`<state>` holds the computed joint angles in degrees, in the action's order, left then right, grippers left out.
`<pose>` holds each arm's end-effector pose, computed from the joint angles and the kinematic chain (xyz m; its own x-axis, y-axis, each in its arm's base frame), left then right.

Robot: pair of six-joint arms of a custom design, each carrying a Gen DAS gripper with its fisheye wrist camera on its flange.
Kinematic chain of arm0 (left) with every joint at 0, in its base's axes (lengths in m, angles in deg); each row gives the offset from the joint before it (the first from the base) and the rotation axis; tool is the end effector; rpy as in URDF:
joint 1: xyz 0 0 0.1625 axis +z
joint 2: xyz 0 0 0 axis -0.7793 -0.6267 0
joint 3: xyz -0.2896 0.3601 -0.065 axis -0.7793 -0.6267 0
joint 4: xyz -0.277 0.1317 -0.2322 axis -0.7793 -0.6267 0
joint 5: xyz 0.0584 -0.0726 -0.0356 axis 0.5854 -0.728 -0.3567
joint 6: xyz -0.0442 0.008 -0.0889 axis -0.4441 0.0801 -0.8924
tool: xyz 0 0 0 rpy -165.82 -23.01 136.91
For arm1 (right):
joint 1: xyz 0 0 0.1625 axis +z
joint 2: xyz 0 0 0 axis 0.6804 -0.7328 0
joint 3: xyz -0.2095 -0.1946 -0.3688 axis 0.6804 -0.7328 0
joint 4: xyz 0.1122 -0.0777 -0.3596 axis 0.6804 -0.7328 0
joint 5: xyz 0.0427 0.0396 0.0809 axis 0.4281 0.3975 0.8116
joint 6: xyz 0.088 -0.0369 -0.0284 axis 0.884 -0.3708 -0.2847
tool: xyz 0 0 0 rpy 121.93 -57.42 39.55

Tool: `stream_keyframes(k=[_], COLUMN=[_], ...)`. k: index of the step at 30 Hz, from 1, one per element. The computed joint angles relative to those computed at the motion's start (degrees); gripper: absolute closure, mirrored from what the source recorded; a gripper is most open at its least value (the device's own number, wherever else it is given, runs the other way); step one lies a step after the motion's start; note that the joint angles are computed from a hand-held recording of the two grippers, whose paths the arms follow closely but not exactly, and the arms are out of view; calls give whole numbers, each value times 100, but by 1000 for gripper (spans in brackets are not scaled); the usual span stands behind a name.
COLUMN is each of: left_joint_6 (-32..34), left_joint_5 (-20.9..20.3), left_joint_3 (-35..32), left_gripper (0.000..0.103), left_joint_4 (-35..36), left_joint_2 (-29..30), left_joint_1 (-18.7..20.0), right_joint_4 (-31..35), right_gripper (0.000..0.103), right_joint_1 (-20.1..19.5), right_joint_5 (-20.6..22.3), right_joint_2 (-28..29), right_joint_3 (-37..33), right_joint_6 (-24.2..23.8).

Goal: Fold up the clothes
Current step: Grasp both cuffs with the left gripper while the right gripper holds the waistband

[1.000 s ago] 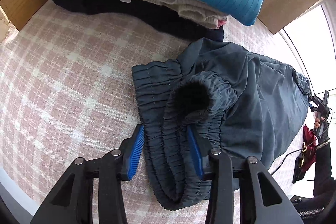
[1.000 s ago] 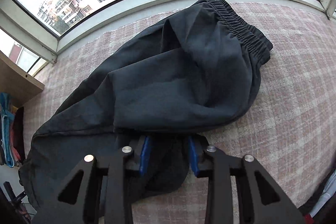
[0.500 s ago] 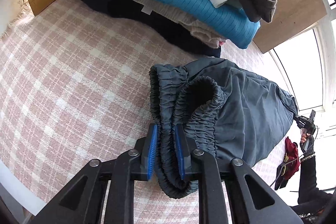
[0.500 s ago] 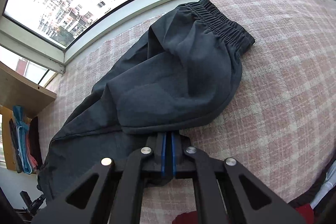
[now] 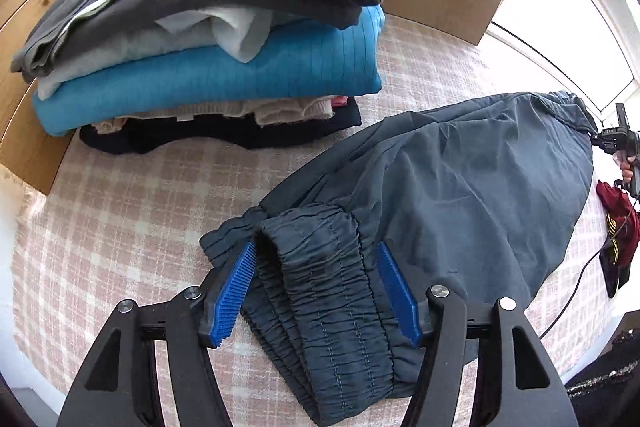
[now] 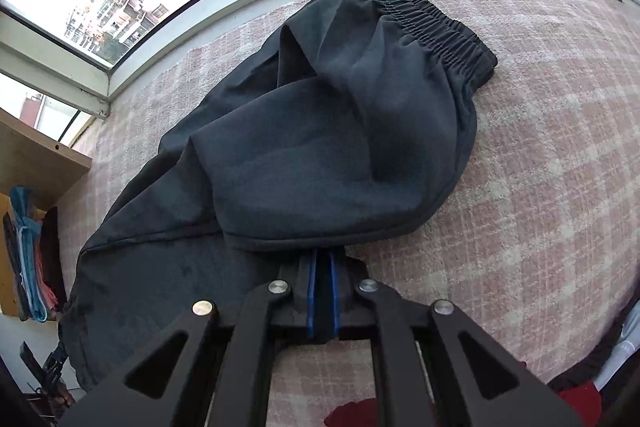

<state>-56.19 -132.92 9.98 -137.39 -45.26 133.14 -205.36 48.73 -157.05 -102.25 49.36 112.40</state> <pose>0.0623 -0.8655 0.3545 -0.7267 0.4271 -0.5380 0.5060 0.8625 0.0013 0.0916 -0.6895 0.2485 -0.7262 0.6058 0.3251 0.3267 0.7202 -0.6120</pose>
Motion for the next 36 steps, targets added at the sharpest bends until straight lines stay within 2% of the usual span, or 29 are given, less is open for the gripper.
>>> stream_keyframes(k=[1, 2, 4, 7, 9, 12, 13, 14, 15, 17, 18, 19, 20, 21, 23, 26, 28, 30, 33, 34, 36], left_joint_6=[-106, -212, -397, -470, -614, -860, -883, -918, -963, -983, -928, -864, -719, -524, -373, -693, -609, -454, -472, -602, -876], left_joint_5=[13, 24, -144, -175, -320, -444, -413, -310, -176, 25, 56, 88, 219, 392, 505, 153, 175, 215, -15, -97, -193], left_joint_3=[-280, -587, -904, -762, -871, -1539, -1816, -2102, -2442, -2632, -2367, -2062, -1596, -1141, -836, -1488, -1704, -1551, -1204, -1311, -1757], left_gripper=[61, 87, 94, 97, 97, 96, 91, 79, 74, 70, 64, 48, 38, 23, 22, 22, 23, 29, 45, 52, 57], left_joint_4=[299, 614, 940, 789, 843, 1140, 1279, 1525, 1854, 2074, 1875, 1626, 1198, 721, 328, 940, 1194, 1093, 661, 787, 1308], left_joint_2=[145, 301, 413, 229, 147, 361, 505, 668, 862, 998, 861, 710, 498, 297, 158, 466, 662, 702, 611, 651, 795], left_joint_1=[24, 47, 95, 96, 136, 276, 314, 326, 326, 308, 284, 258, 227, 193, 203, 324, 332, 310, 295, 295, 284], right_joint_4=[-8, -27, -30, -50, -21, 50, 67, 66, 74, 92, 98, 104, 103, 101, 120, 121, 81, -13, -232, -324, -520], right_gripper=[96, 96, 96, 96, 96, 96, 96, 96, 96, 96, 96, 96, 96, 96, 96, 96, 96, 96, 96, 97, 98], right_joint_1=[-2, -6, -3, 10, 17, -4, -3, 2, 11, 24, 24, 24, 17, 9, 4, -4, -9, -17, -29, -30, -28], right_joint_5=[7, 18, -1, -12, -17, 6, -11, -26, -39, -53, -49, -46, -26, -2, -7, -24, -39, -37, -8, -9, 56], right_joint_2=[-16, -24, -28, -53, -19, 19, 29, 41, 43, 39, 36, 33, 31, 29, 46, 95, 122, 140, 175, 193, 196], right_joint_3=[17, 29, 34, 70, 25, -22, -34, -39, -40, -43, -45, -47, -47, -47, -63, -106, -102, -72, -35, -25, 36], right_joint_6=[7, 8, -6, -46, -81, -94, -64, -47, -43, -53, -68, -84, -82, -78, -99, -110, -159, -257, -381, -413, -442])
